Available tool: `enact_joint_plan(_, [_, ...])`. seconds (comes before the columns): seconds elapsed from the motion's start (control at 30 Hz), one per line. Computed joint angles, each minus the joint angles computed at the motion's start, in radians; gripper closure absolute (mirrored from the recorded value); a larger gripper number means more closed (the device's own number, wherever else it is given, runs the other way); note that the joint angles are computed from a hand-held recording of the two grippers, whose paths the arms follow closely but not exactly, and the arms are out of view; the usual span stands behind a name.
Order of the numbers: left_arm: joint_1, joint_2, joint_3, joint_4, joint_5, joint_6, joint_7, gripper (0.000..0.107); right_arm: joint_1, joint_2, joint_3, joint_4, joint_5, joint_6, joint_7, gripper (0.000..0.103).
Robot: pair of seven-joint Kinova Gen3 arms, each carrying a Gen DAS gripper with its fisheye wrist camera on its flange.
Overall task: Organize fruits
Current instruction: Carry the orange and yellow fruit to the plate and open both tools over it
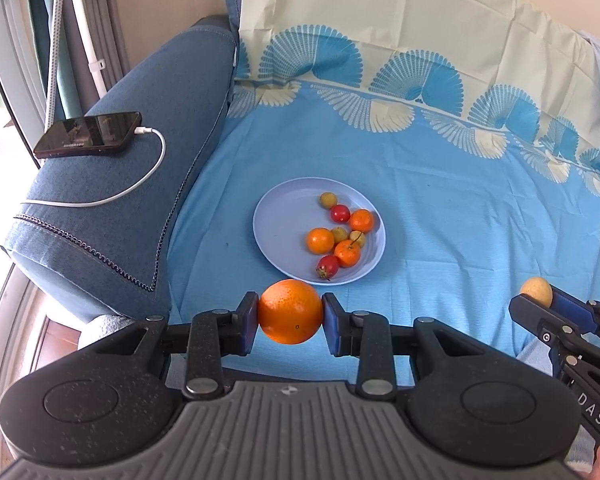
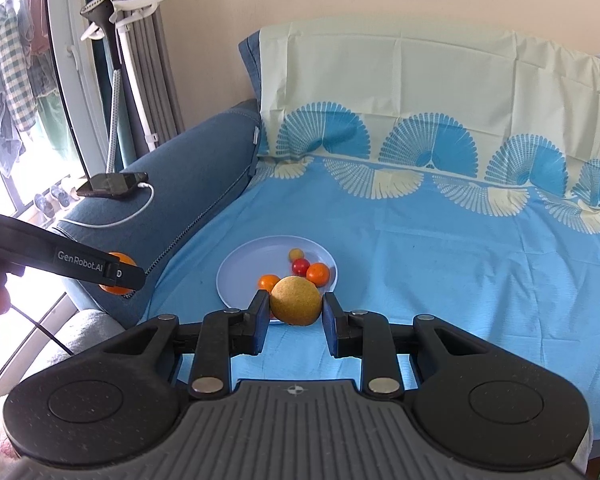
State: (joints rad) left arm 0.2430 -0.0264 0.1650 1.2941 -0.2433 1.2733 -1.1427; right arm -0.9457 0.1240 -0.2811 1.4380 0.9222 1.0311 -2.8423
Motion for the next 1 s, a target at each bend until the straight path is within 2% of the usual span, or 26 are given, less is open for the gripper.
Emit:
enact_joint_plan(0.3, [-0.018, 0.115, -0.041, -0.104, 0.021, 0.019, -0.044, 0.07, 0.04, 0.081, 0.06, -0.088, -0.077, -0.061, 0.115, 0.074])
enact_joint_plan(0.57, [-0.014, 0.299, -0.084, -0.252, 0.055, 0.04, -0.106, 0.07, 0.105, 0.197, 0.136, -0.212, -0.254, -0.139, 0.306, 0.074])
enact_joint_plan(0.8, [-0.025, 0.462, -0.115, -0.408, 0.1, 0.062, -0.177, 0.07, 0.168, 0.33, 0.177, -0.358, -0.431, -0.155, 0.485, 0.074])
enact_joint_plan(1.0, [-0.058, 0.579, -0.123, -0.511, 0.155, 0.087, -0.236, 0.07, 0.198, 0.443, 0.199, -0.469, -0.537, -0.177, 0.644, 0.074])
